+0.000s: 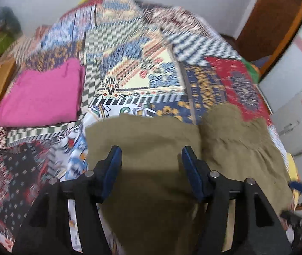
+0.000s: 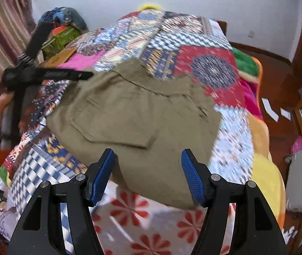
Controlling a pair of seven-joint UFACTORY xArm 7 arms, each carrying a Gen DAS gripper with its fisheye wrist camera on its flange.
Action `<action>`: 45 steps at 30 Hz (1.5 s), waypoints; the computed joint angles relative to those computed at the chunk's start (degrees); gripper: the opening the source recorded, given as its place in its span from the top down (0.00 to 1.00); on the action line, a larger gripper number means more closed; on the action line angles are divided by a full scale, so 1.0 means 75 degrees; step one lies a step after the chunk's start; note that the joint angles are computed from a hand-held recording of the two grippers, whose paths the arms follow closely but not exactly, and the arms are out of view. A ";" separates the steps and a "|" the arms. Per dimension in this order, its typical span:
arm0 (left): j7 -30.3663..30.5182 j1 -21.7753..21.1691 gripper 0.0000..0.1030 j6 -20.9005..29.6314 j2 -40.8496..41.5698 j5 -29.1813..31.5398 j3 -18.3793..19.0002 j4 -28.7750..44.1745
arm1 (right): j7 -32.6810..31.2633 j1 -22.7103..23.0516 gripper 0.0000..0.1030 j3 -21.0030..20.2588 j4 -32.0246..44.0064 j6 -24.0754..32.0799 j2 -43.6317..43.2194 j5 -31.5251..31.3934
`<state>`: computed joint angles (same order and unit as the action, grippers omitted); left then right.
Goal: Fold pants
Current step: 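Smooth the folded pants flat on the quilt with both grippers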
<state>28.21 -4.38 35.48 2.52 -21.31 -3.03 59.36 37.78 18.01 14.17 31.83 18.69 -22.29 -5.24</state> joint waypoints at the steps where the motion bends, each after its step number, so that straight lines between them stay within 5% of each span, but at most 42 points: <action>1: -0.0294 -0.0018 0.46 -0.0073 0.0198 0.0295 0.0019 0.0150 | -0.0107 0.0155 0.40 -0.0168 -0.0119 -0.0075 -0.0035 0.0219; 4: -0.1371 -0.0075 0.46 -0.0393 0.0634 0.1539 0.0155 0.0544 | -0.0127 0.0192 0.40 -0.0156 -0.0306 -0.0210 -0.0097 0.0360; 6: -0.1531 0.0081 0.46 -0.0324 0.0693 0.1682 0.0207 0.0729 | -0.0070 0.0107 0.40 -0.0062 -0.0308 -0.0152 -0.0186 0.0261; 9: -0.0867 0.0459 0.45 0.0023 0.0326 0.0900 0.0171 0.0648 | -0.0051 0.0067 0.40 -0.0103 -0.0360 -0.0085 -0.0411 0.0276; 13: 0.0209 0.0583 0.18 0.0497 -0.0538 -0.0030 0.0250 0.0108 | 0.0143 -0.0164 0.39 -0.0116 -0.0531 0.0049 -0.0882 0.0255; 19: 0.0983 0.0175 0.03 0.1697 -0.1647 -0.1194 0.0571 -0.0588 | 0.0476 -0.0590 0.30 -0.0044 -0.0693 0.0090 -0.1259 0.0066; 22: 0.1086 0.0055 0.03 0.2209 -0.1820 -0.1552 0.0655 -0.0782 | 0.0582 -0.0677 0.23 0.0010 -0.0670 -0.0033 -0.1138 0.0014; 32: 0.0637 -0.0261 0.03 0.1666 -0.1896 -0.0837 0.0451 -0.1455 | 0.0583 -0.0548 0.22 -0.0145 -0.0315 -0.0697 0.0218 0.0085; 40: 0.0894 -0.0170 0.00 0.1658 -0.1533 -0.1320 0.0526 -0.1441 | -0.0380 0.0453 0.21 -0.1211 -0.0465 -0.1363 0.0719 0.1540; 45: 0.0921 -0.0228 0.00 0.1402 -0.1453 -0.1331 0.0452 -0.1443 | -0.0688 0.0498 0.21 -0.1168 -0.0510 -0.1495 0.0718 0.1911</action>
<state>35.12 -6.09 46.00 -8.37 -31.29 0.36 48.53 32.62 21.74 5.41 28.01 7.48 -16.91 9.09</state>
